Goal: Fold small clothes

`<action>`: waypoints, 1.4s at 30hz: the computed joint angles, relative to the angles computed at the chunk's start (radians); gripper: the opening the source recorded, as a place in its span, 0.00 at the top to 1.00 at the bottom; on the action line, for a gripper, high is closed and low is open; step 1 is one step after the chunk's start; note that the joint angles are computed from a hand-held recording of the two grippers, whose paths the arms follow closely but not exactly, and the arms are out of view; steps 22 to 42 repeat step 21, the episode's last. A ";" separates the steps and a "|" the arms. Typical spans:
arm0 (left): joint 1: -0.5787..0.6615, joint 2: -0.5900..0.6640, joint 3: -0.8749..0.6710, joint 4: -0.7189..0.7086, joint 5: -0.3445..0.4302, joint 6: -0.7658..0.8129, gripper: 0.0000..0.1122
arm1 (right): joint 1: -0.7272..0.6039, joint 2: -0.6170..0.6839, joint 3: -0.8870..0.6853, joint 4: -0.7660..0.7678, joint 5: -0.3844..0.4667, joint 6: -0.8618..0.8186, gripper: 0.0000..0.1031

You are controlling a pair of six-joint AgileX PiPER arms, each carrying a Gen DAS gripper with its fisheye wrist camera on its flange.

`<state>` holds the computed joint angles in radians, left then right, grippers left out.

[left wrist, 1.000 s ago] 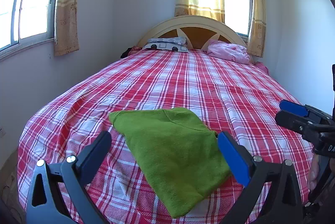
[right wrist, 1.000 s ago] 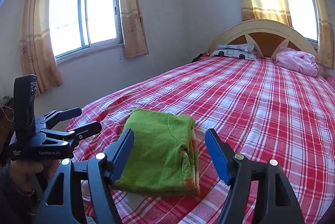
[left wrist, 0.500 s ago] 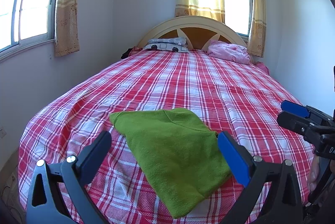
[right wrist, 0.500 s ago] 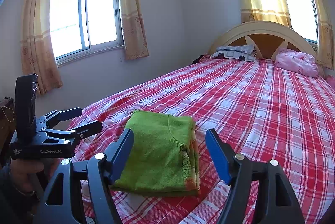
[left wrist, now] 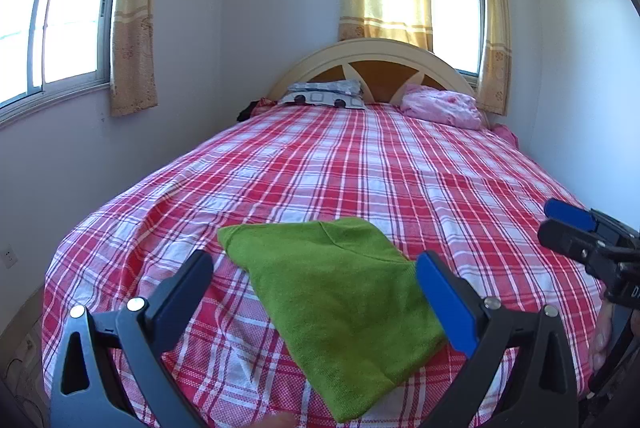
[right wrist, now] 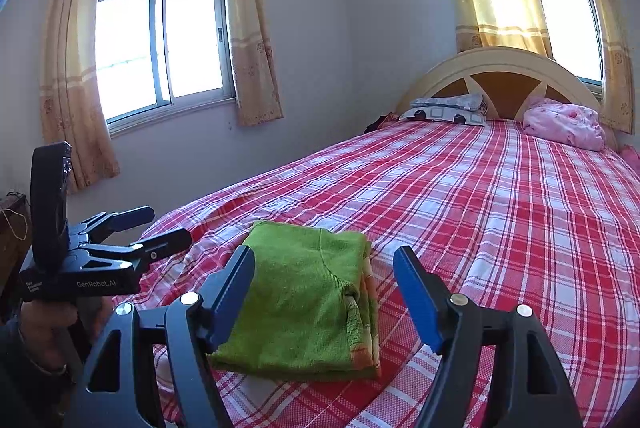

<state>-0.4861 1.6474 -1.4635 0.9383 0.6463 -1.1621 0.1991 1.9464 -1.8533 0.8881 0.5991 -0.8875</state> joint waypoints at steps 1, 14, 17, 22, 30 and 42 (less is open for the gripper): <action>0.001 -0.003 0.003 -0.001 -0.005 -0.004 0.08 | 0.001 -0.004 0.005 0.005 -0.002 -0.006 0.29; -0.022 0.009 -0.007 0.106 0.072 -0.097 0.08 | 0.018 -0.101 0.134 0.185 -0.060 -0.234 0.28; -0.027 0.004 0.008 0.128 0.078 -0.124 0.08 | 0.023 -0.092 0.123 0.165 -0.051 -0.219 0.28; -0.025 0.009 0.011 0.136 0.072 -0.123 0.08 | 0.023 -0.082 0.114 0.150 -0.040 -0.203 0.28; -0.025 0.009 0.011 0.136 0.072 -0.123 0.08 | 0.023 -0.082 0.114 0.150 -0.040 -0.203 0.28; -0.025 0.009 0.011 0.136 0.072 -0.123 0.08 | 0.023 -0.082 0.114 0.150 -0.040 -0.203 0.28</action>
